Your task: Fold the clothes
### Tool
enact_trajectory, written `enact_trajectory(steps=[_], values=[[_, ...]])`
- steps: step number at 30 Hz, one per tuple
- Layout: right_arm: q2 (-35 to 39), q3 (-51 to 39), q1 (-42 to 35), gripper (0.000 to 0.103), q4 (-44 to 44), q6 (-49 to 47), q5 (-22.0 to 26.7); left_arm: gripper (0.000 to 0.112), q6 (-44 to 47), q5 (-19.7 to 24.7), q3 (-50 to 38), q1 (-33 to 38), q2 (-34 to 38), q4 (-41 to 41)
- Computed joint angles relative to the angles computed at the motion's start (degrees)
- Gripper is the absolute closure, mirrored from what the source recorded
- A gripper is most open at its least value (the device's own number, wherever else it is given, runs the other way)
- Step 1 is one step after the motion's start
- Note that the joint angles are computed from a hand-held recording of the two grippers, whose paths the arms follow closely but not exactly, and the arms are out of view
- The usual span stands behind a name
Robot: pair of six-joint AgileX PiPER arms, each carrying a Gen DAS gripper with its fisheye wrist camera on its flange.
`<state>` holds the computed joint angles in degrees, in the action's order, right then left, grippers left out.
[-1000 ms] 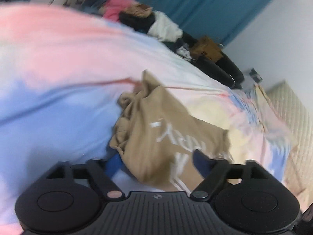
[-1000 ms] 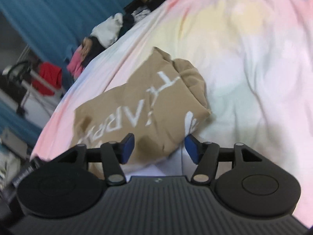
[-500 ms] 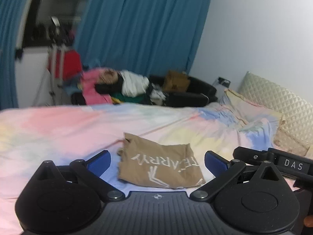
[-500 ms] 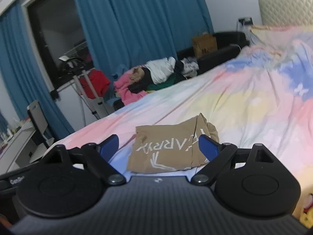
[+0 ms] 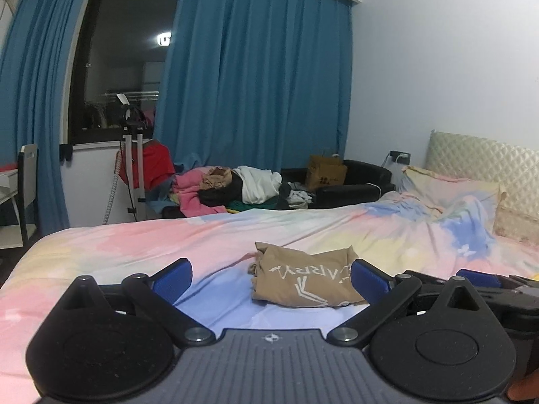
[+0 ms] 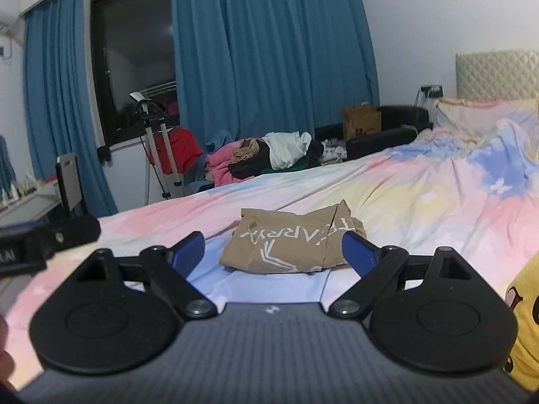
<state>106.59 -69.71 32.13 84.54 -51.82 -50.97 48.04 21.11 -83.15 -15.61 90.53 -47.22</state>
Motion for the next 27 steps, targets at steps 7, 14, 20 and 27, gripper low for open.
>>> enact_trajectory(steps=[7,14,20,27], values=[[3.04,1.17,0.49,0.013,-3.2,3.61,-1.7,0.011,15.24,-3.71,7.32,0.4,-0.81,-11.68],[5.93,-2.55,0.59,0.013,0.74,-2.65,-1.37,0.011,15.61,-3.86,8.05,0.11,1.56,-11.64],[7.28,-3.96,1.16,0.013,1.41,-4.6,-1.96,0.01,15.12,-2.33,7.02,1.24,2.77,-11.73],[7.08,-3.69,0.72,0.013,1.45,-3.77,-1.06,0.01,14.83,-2.56,6.5,1.56,3.8,-11.45]])
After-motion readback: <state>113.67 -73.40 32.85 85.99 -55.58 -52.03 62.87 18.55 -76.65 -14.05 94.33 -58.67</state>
